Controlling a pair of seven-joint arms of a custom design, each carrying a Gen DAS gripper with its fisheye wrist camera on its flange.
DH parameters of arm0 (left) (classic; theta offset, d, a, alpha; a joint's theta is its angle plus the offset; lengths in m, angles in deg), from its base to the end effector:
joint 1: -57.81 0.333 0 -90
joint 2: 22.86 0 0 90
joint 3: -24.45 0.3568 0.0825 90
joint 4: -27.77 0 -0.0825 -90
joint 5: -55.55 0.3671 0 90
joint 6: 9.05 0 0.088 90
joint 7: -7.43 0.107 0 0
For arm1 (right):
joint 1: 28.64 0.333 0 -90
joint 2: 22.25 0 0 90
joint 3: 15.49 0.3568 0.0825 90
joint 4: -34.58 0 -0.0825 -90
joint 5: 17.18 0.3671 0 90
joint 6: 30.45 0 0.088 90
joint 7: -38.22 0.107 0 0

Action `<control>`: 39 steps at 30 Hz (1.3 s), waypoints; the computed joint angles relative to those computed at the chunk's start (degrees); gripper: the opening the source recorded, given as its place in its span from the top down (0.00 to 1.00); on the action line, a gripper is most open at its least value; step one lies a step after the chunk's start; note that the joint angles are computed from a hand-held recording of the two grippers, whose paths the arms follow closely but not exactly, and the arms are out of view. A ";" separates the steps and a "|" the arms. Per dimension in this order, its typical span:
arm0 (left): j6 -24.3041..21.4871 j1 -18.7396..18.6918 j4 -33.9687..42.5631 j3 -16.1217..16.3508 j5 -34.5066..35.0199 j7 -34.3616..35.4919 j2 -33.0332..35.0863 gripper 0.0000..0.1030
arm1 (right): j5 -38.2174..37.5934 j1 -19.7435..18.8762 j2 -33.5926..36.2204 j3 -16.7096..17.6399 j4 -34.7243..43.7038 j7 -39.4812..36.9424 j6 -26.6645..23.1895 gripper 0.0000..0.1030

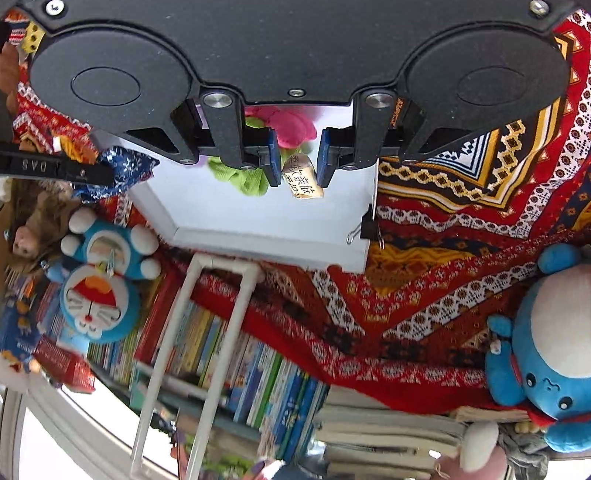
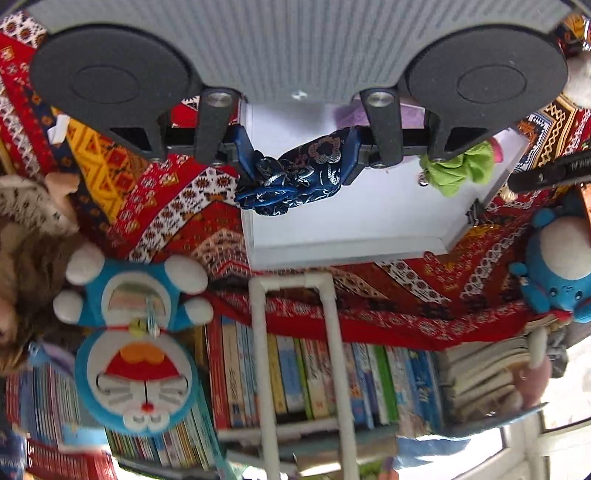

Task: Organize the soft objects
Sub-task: 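Carry cork and blue bag into the white tray and release both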

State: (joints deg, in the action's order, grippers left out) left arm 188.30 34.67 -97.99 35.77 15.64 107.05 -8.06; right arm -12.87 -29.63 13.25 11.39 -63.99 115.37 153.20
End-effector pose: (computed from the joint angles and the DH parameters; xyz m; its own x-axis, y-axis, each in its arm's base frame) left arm 0.5858 -0.0553 0.4301 0.2307 -0.9419 0.2443 -0.5320 -0.3323 -0.7788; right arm 0.6904 0.2403 0.4110 0.4408 -0.8861 -0.1429 -0.5825 -0.1613 -0.7967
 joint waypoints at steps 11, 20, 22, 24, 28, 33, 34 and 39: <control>-3.62 2.95 0.59 -1.11 7.93 -7.28 1.26 0.81 | 3.44 3.14 1.56 -2.47 3.69 -1.46 -5.35 0.52; -4.04 4.85 -0.32 -1.83 14.97 -13.91 1.04 0.81 | 7.64 4.78 1.59 -4.14 5.30 -4.46 -9.10 0.52; -3.62 2.33 -0.65 0.75 14.81 -14.07 0.98 0.80 | 8.60 4.87 1.65 -4.21 5.71 -5.30 -9.93 0.52; -2.97 1.82 -1.03 1.19 14.81 -14.04 0.71 0.75 | 9.87 4.30 1.60 -3.40 5.44 -6.67 -9.37 0.47; -0.70 1.03 -1.94 1.26 12.94 -12.39 -0.13 0.63 | 11.73 2.60 1.24 -1.14 4.38 -9.45 -7.81 0.42; 2.08 -0.52 -3.33 0.88 7.30 -6.73 -1.92 0.52 | 12.81 -1.44 0.39 3.91 1.78 -13.14 -4.46 0.32; 2.93 -0.22 -3.79 0.17 6.68 -5.90 -2.40 0.50 | 12.77 -2.51 0.17 5.19 1.15 -13.68 -3.88 0.30; 6.00 1.72 -6.57 -3.58 4.29 -2.59 -5.32 0.42 | 10.82 -10.89 0.06 14.93 -3.19 -15.77 0.18 0.26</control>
